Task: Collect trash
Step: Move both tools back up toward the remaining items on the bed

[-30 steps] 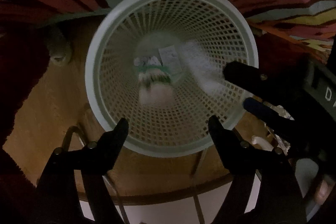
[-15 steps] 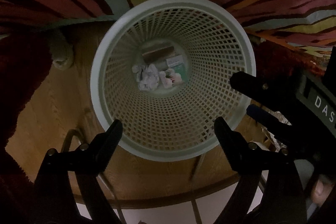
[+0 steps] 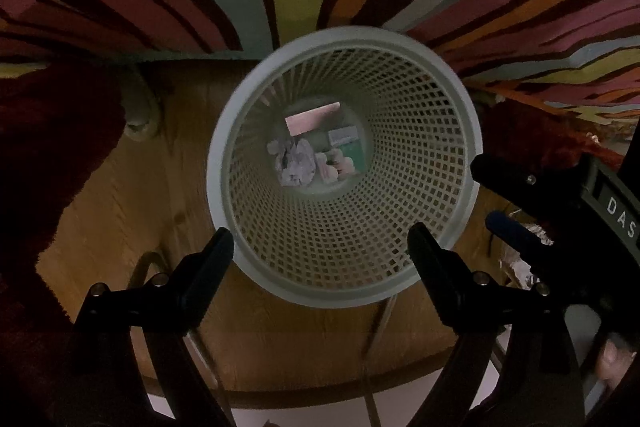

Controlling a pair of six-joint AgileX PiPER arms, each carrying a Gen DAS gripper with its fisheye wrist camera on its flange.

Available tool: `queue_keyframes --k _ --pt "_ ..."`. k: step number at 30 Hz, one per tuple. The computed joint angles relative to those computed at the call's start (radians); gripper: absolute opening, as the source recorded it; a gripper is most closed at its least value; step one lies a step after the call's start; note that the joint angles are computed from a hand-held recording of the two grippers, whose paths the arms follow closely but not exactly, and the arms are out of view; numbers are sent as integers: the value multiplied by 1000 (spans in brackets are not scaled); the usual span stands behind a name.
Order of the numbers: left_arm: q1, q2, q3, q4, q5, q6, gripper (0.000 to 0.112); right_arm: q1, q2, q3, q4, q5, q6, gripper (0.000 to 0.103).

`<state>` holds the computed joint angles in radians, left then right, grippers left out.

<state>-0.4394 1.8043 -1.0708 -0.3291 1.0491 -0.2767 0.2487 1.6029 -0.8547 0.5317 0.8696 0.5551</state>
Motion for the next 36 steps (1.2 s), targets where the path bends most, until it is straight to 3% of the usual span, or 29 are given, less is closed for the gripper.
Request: queue_keyframes --k 13,18,30,36 --pt "19 -114 2 30 0 -22 86 9 -109 -28 -91 30 51 77" --pt "-36 -190 -22 120 -19 -56 86 41 -157 -59 -152 43 86 77" --pt "-61 -398 -104 278 -91 -102 86 194 -366 -257 -575 119 294 77" --pt "-83 -428 -182 423 -107 -163 86 229 -393 -345 -790 101 343 77"
